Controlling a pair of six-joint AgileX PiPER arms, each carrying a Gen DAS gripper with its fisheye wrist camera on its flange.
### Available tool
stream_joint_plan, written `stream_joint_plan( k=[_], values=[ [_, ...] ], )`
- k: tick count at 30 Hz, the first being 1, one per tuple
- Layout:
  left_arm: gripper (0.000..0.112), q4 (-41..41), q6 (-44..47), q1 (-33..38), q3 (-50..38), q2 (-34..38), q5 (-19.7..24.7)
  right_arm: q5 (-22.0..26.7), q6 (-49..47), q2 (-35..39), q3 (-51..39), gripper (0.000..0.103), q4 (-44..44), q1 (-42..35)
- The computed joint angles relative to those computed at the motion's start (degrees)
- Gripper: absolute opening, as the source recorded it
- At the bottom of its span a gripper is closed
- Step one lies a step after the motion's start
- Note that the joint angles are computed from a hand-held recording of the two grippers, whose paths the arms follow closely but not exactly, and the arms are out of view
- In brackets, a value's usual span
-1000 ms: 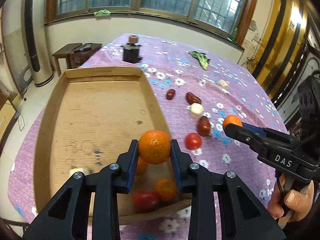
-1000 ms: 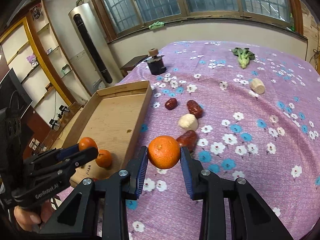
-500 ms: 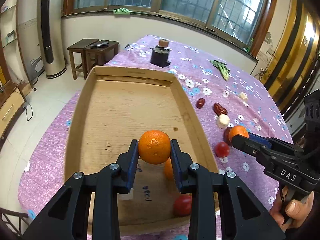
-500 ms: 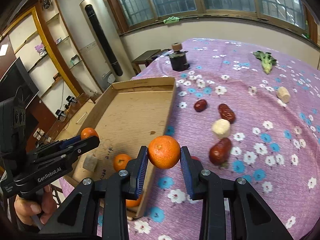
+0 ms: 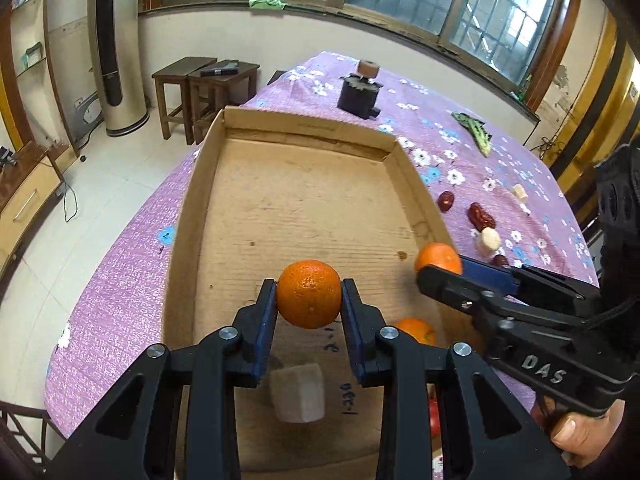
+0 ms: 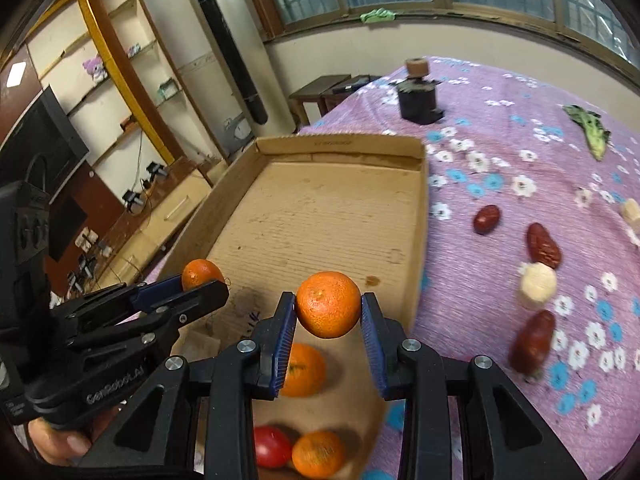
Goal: Organize fruits
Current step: 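Carry both oranges over the tray and open both tools to drop them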
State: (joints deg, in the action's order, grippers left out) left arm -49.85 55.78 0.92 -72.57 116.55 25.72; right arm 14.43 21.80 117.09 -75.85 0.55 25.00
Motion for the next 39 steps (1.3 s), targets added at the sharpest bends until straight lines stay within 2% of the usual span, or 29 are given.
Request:
stream_joint_plan(
  k=[3,12,20,22,23,24,26,28,30,31,36,37,39],
  values=[
    [0.029,4.6,-5.2,0.0,-2.5,1.6,0.7,2.7,-1.4,3.8,-4.9,0.033,0.8,0.3],
    [0.029,8.7,-9.3,-0.2,-4.6,3.7,0.9,6.9,-3.2,9.5,-11.8,0.033,2.1,0.4],
    [0.030,16.3,-17.4,-1.7,-6.1,4.9,0.8,7.7,-6.6,10.0,-12.6,0.037,6.4,-0.5],
    [0.030,17.1,-18.6,-1.5,-6.5,4.9,1.5,7.4,-6.3,9.9,-12.4,0.042,6.2,-0.7],
    [0.030,17.2,-19.0,-1.4,-6.8,4.9,2.2,6.9,-5.4,9.5,-11.7,0.045,5.5,-0.8],
    [0.032,17.0,-18.9,-1.2,-6.9,4.9,2.7,6.7,-5.0,9.1,-11.2,0.052,5.3,-1.0],
    [0.037,17.2,-19.2,-1.2,-6.8,4.5,3.4,4.5,-7.0,7.5,-8.6,0.056,8.3,-1.6],
    [0.057,20.1,-22.3,-1.8,-5.1,2.9,0.9,2.9,-6.1,5.7,-6.3,0.058,8.0,-1.8],
    [0.066,18.2,-20.6,-1.6,-3.4,1.4,-0.4,1.3,-8.1,3.6,-3.8,0.059,10.2,-2.1],
    [0.067,15.4,-17.9,-1.1,-2.3,0.3,-0.6,0.8,-9.7,2.6,-2.7,0.061,11.9,-2.2],
    [0.067,12.5,-15.2,-1.4,-0.1,-2.5,-0.8,-4.4,-16.9,-4.2,6.4,0.063,20.0,-3.5],
    [0.067,11.6,-14.2,-1.7,0.5,-3.1,-0.7,-5.8,-20.4,-6.0,9.1,0.063,23.8,-4.2],
    [0.067,10.4,-12.7,-2.7,1.6,-4.4,-0.8,-7.4,-20.9,-8.7,13.1,0.063,24.5,-5.3]
  ],
)
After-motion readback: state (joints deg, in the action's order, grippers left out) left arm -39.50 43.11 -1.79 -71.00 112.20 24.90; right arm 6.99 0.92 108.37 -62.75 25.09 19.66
